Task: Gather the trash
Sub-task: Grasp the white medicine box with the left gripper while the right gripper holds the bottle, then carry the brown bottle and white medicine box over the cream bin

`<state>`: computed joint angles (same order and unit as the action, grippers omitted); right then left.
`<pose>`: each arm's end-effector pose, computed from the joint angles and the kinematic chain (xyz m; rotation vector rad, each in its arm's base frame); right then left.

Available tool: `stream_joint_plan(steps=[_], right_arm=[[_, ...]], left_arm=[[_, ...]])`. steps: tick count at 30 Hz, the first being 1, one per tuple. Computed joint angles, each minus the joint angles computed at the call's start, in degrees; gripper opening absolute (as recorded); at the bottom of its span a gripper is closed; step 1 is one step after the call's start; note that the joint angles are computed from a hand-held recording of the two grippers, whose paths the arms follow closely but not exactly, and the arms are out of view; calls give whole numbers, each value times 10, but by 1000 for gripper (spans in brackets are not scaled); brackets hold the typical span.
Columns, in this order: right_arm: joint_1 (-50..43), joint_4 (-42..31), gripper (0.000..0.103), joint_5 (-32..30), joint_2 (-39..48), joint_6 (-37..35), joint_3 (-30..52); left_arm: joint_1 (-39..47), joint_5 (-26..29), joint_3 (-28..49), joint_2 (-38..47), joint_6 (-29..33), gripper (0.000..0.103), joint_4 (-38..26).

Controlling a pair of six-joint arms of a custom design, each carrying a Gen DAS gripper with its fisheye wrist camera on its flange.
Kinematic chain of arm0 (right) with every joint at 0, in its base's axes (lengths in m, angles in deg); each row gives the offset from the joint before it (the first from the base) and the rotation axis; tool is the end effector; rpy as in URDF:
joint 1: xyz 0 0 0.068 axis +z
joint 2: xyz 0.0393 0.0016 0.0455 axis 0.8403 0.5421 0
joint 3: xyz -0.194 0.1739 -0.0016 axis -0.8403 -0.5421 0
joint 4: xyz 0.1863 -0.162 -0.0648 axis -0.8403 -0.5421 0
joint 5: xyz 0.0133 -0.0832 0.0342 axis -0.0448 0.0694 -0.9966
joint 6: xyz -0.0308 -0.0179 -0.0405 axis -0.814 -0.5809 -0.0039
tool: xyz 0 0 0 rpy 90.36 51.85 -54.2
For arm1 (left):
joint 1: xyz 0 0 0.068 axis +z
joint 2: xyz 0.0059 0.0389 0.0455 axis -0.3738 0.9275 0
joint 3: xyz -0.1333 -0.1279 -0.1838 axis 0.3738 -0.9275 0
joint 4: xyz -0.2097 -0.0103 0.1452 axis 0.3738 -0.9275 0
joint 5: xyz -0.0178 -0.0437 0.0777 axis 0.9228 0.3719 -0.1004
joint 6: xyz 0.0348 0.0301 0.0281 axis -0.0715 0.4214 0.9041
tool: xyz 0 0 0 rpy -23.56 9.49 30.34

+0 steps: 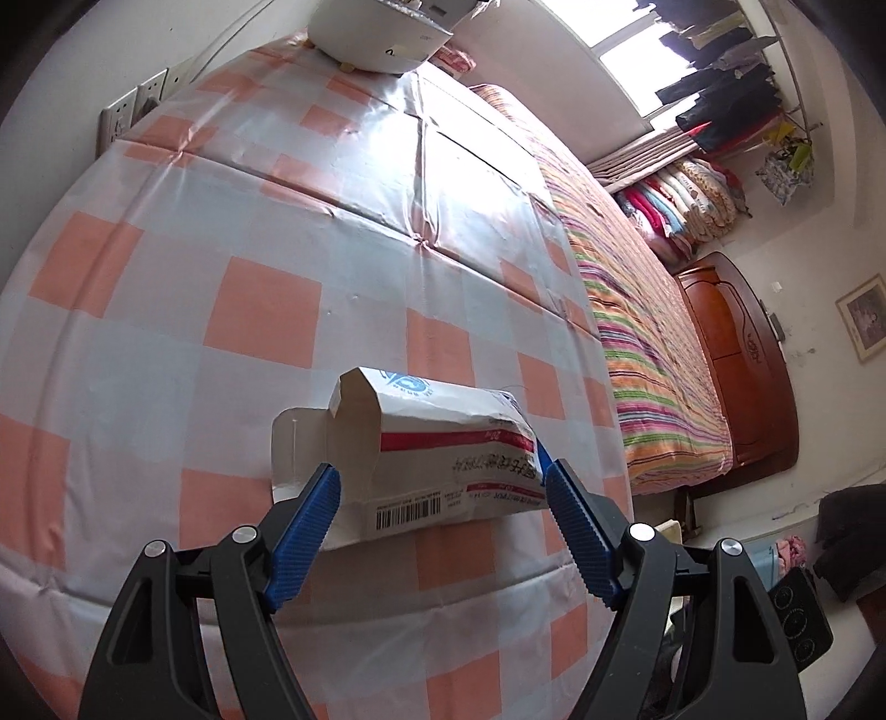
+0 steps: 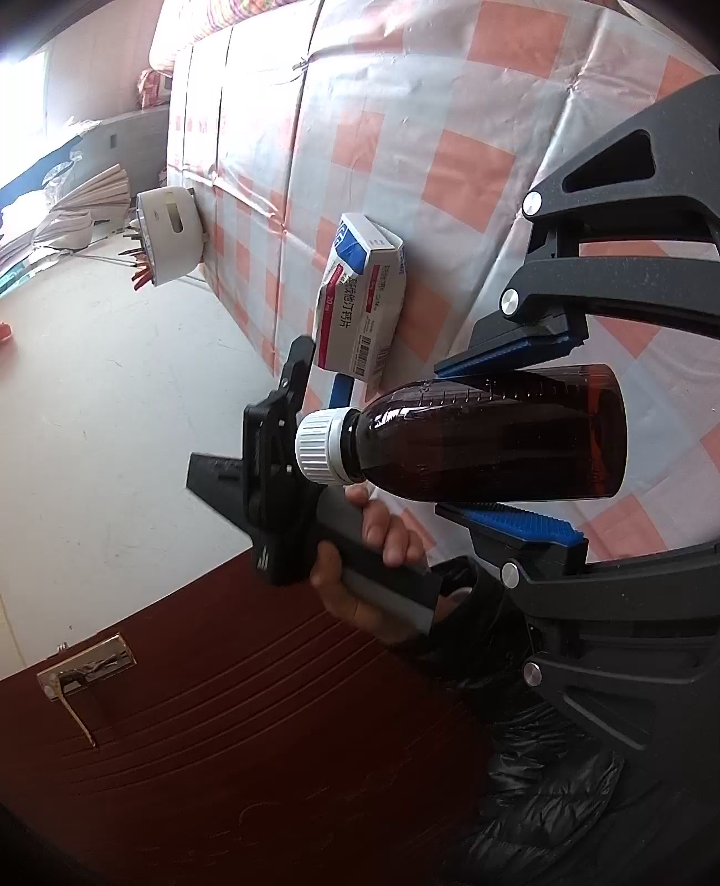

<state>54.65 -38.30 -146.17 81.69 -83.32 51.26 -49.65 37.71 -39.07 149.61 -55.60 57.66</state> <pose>0.1811 0.0225 0.0973 -0.9232 2.1085 1.0825 0.2827 -0.1574 0.1061 -0.3017 2.5283 -0.8395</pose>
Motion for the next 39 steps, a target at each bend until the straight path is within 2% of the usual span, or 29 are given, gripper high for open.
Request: stream_joint_plan(steps=[3, 6, 10, 11, 12, 13, 15, 18, 20, 21, 22, 26, 27, 28, 29, 30, 31, 32, 33, 35, 36, 39], right_arm=[[-8, -15, 43, -2, -2, -11, 2], [-18, -10, 43, -4, 14, -11, 8], [-41, -44, 43, -17, 27, -36, 25], [-48, -51, 43, -19, 27, -42, 28], [-50, -52, 43, -20, 26, -41, 28], [-55, -56, 42, -20, 26, -44, 30], [-69, -66, 42, -24, 23, -52, 31], [-110, -116, 42, -45, 19, -91, 43], [-137, -154, 34, -62, 21, -121, 55], [-152, -151, 21, -63, 6, -118, 53], [-155, -141, 18, -52, -4, -113, 49], [-167, -174, 19, -40, 39, -149, 72], [-165, -207, 26, -34, 41, -188, 80], [-164, -222, 60, -31, 30, -208, 77], [-161, -243, 78, -24, 6, -232, 69], [-151, -292, 85, -9, -30, -281, 60], [-145, -347, 85, -6, -70, -359, 46], [-130, -365, 84, 9, -121, -383, 28], [-93, -360, 84, 43, -176, -362, 10], [-24, -337, 76, 108, -222, -306, -4], [19, -325, 68, 148, -222, -286, -3], [101, -305, 65, 224, -193, -257, 8]], left_arm=[[8, 24, 22, 33, -5, 74, 9], [8, 29, 34, 51, -4, 74, 18], [4, 30, 40, 69, -6, 72, 35], [2, 26, 41, 72, -7, 67, 39], [1, 25, 40, 76, -9, 46, 42], [2, 40, 50, 91, -11, 33, 40], [2, 61, 41, 106, -27, 26, 84], [-8, 57, 34, 110, -46, 19, 117], [-16, 46, 20, 103, -57, 14, 144], [-23, 37, 21, 98, -56, 12, 143], [-32, 26, 26, 94, -51, 12, 134], [-56, -4, 41, 85, -42, 10, 103], [-59, -9, 41, 83, -40, 10, 99], [-62, -6, 44, 83, -37, 10, 93], [-62, -5, 44, 81, -34, 10, 89], [-64, -11, 44, 79, -33, 10, 83], [-67, -19, 44, 74, -28, 10, 73], [-67, -21, 45, 73, -24, 10, 70], [-66, -23, 43, 70, -23, 10, 67], [-64, -26, 40, 67, -24, 10, 67], [-62, -24, 38, 66, -23, 10, 68], [-56, -16, 35, 66, -28, 10, 71]])
